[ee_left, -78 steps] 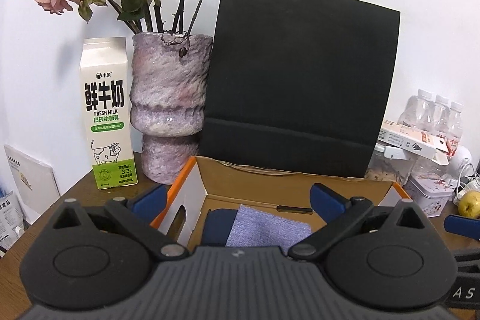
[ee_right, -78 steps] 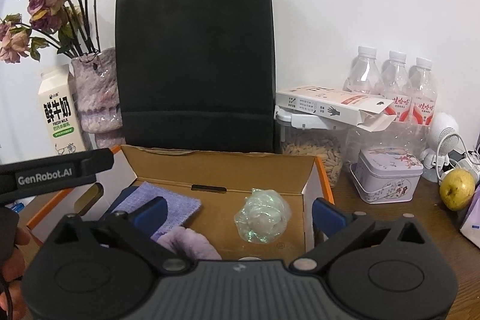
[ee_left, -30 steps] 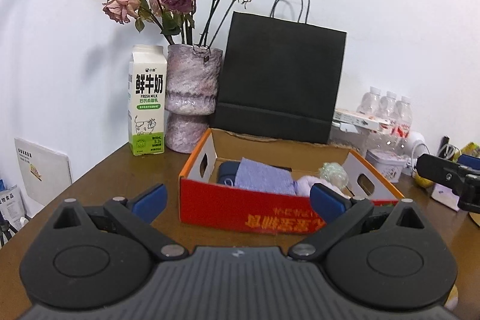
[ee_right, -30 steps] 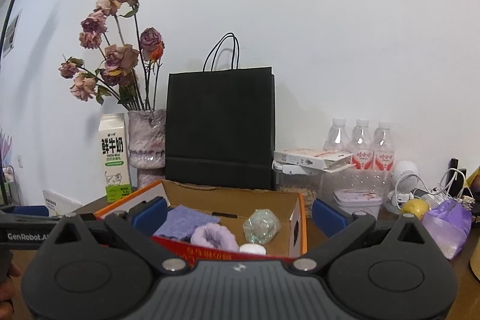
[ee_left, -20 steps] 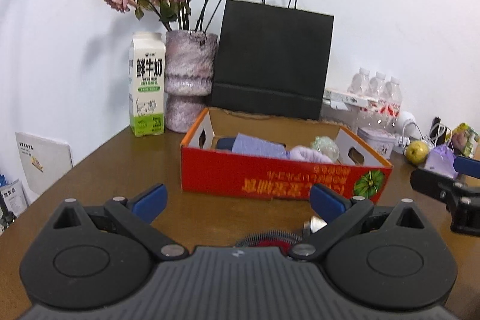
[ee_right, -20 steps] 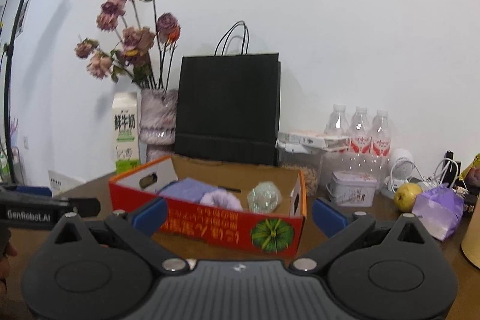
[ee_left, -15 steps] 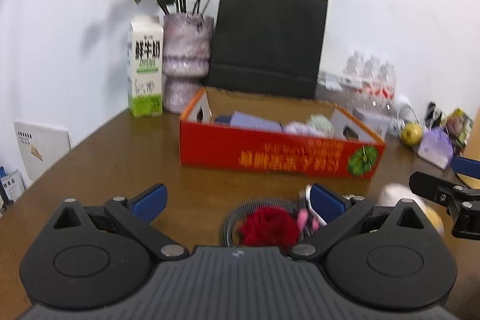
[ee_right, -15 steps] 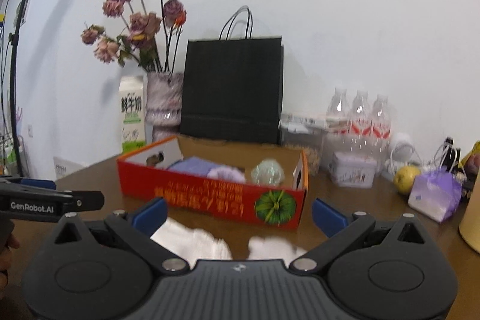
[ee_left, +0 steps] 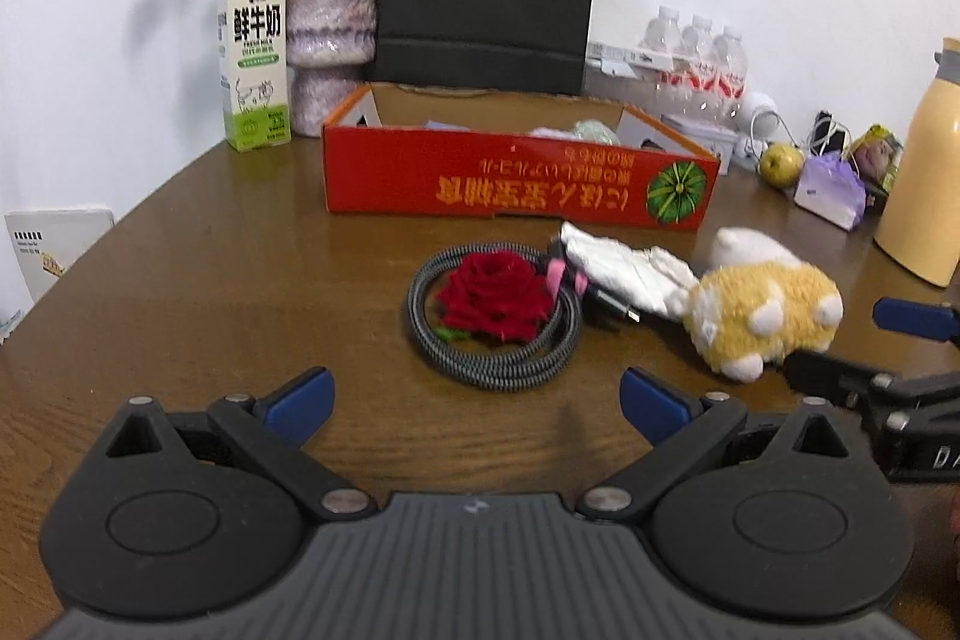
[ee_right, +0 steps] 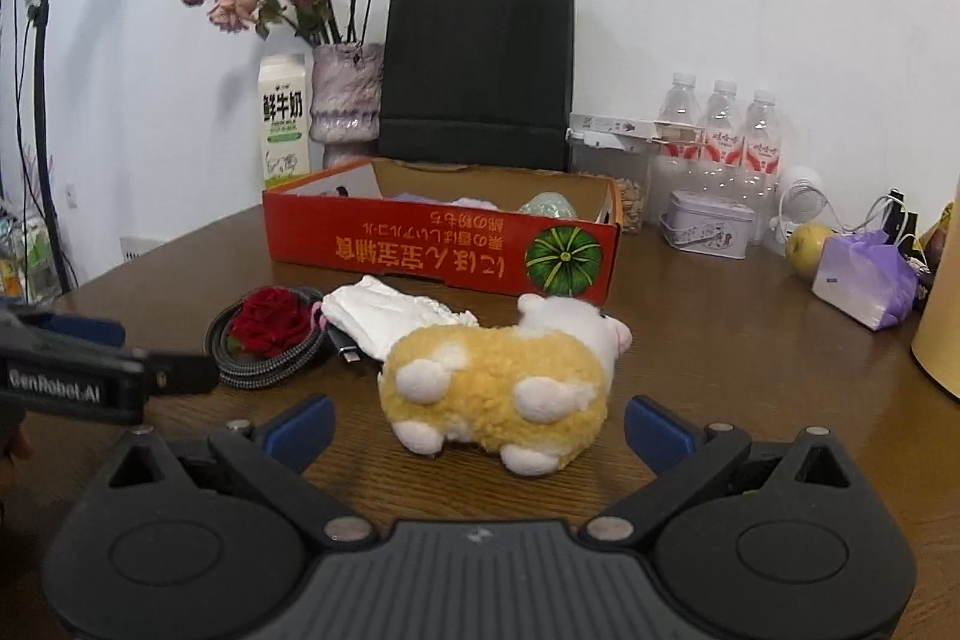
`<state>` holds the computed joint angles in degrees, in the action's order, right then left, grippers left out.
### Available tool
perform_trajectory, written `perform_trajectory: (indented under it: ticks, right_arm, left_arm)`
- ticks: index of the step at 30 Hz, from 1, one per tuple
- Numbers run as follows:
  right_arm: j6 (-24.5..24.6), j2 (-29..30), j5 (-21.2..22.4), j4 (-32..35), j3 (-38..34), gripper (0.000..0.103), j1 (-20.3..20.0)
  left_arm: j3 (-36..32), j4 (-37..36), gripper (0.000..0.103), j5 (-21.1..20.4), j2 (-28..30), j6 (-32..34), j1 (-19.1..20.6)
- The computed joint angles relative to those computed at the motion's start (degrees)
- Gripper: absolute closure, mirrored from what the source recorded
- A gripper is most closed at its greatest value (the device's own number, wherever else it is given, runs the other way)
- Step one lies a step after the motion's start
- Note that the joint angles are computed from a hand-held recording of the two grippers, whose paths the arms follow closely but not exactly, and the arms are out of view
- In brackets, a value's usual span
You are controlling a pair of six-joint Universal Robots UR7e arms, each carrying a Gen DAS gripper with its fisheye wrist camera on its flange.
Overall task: Organize objects
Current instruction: 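Lower the right tool onto the yellow plush sheep and close on it, then lower the left tool onto the braided cable with pink tie and close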
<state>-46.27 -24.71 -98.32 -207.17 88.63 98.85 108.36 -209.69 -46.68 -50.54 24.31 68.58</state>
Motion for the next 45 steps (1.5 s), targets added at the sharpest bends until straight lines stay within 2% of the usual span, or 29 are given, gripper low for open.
perform_trajectory:
  ticks: [10, 15, 25, 32, 37, 45]
  right_arm:
    - [0.47, -0.09, -0.61, 0.68, -0.49, 0.0, 0.01]
    - [1.17, 0.57, -2.65, 2.57, -1.95, 0.0, 0.52]
    - [7.02, 5.37, -8.0, 9.34, -11.77, 0.0, 1.91]
    - [10.46, 8.03, -9.59, 13.65, -17.76, 0.0, 2.16]
    - [10.13, 8.45, -9.36, 13.78, -18.38, 0.005, 2.27]
    - [8.23, 7.33, -5.36, 9.36, -15.56, 0.009, 1.65]
  left_arm:
    - [-0.08, 0.12, 0.0, 0.42, 0.0, -0.96, 0.15]
    - [-0.65, 1.11, 0.0, 0.65, 0.06, -1.54, 0.35]
    - [-1.56, 1.9, 0.0, 0.53, 0.09, -2.75, 0.78]
    - [-1.38, 0.84, 0.0, 0.73, 0.19, -2.84, 0.68]
    - [-1.36, 0.79, 0.0, 1.14, 0.32, -2.87, 0.59]
    - [-2.72, 2.03, 0.0, 2.42, 0.82, -2.55, 0.24]
